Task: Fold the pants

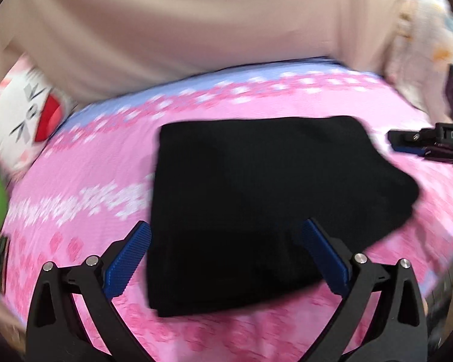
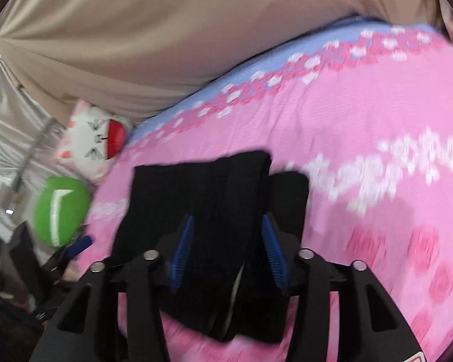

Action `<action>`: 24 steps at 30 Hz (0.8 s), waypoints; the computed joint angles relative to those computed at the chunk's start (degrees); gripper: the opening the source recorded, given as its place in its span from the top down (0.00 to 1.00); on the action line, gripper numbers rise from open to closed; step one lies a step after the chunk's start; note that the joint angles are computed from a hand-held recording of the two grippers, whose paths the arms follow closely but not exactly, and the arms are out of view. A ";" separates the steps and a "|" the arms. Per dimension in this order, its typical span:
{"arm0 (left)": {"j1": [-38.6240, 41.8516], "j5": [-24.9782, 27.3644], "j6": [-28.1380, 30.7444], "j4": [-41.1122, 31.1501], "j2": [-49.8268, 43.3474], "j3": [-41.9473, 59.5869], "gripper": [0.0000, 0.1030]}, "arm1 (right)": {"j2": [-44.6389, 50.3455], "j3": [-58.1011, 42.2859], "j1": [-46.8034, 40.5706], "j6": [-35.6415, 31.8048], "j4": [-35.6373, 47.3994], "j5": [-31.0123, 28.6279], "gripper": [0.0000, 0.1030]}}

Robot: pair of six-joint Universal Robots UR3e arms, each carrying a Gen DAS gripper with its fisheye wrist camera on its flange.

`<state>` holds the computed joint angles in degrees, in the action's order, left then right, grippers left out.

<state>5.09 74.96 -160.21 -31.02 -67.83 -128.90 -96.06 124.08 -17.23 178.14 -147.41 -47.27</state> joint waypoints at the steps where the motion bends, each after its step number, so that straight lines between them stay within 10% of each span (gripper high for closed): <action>1: -1.36 -1.12 1.23 -0.49 0.81 -0.30 0.05 | -2.80 2.15 -1.37 -2.32 3.45 2.02 0.53; 6: -13.18 2.27 1.71 5.85 -4.74 -0.15 0.05 | -7.10 9.07 -4.01 -9.31 13.08 7.68 0.52; 10: -22.47 5.91 1.77 13.62 -12.89 0.81 0.05 | -3.18 9.01 -4.63 -9.50 9.86 10.17 0.80; 16: -30.93 11.72 0.21 20.65 -24.51 5.81 0.07 | -1.48 4.51 -4.94 -11.75 13.79 16.69 0.88; 20: -28.67 10.36 -2.98 19.49 -27.98 9.46 0.49 | 0.60 1.20 -1.34 -7.82 10.13 12.68 0.82; 22: -23.62 4.00 -3.57 15.30 -24.69 9.25 0.76 | 0.38 1.11 -1.79 -7.57 10.62 12.40 0.72; 24: -16.11 -6.48 -2.76 8.32 -20.94 9.23 0.82 | -2.33 4.28 -4.61 -8.20 10.34 14.69 0.57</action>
<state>-11.01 68.48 -162.97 -22.70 -88.77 -119.67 -98.39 128.36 -21.84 169.94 -137.07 -32.58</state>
